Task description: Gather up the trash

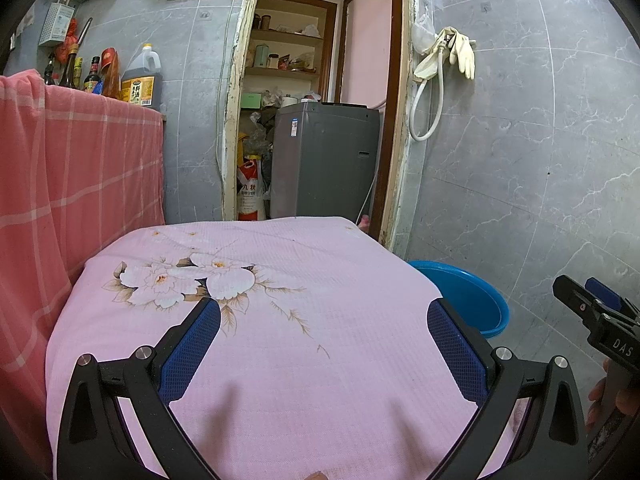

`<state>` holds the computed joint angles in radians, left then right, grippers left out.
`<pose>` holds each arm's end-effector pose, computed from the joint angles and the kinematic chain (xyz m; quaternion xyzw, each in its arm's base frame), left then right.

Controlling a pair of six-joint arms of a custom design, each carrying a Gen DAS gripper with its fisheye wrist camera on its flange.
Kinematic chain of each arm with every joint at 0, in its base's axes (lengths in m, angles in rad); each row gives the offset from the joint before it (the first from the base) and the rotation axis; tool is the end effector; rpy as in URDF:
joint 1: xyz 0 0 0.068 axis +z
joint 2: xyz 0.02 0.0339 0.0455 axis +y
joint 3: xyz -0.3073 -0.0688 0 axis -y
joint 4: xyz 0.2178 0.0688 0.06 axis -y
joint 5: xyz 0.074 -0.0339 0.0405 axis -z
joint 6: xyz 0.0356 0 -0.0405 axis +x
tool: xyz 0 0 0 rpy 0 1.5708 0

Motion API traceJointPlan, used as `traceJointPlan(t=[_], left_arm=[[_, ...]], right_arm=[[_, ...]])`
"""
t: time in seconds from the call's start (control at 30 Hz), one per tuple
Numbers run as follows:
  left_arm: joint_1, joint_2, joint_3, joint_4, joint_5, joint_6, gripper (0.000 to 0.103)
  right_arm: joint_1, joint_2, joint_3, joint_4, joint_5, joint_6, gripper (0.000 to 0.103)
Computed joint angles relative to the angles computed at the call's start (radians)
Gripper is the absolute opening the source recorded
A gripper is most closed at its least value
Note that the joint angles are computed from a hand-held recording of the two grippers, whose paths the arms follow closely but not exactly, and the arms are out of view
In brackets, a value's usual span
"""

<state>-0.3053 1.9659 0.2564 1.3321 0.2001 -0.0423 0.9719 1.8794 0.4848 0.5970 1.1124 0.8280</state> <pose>0.2543 -0.0876 0.1330 0.1636 0.8086 -0.1781 0.5364 0.1804 0.2077 0.1381 0.1420 0.7989 -0.0532 0.5821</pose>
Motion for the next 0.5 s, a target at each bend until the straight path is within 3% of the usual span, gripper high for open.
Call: traceJointPlan(t=[0.5], left_arm=[[0.004, 0.002, -0.001, 0.000, 0.004, 0.002, 0.101]], right_arm=[[-0.001, -0.002, -0.006, 0.006, 0.001, 0.000, 0.103]])
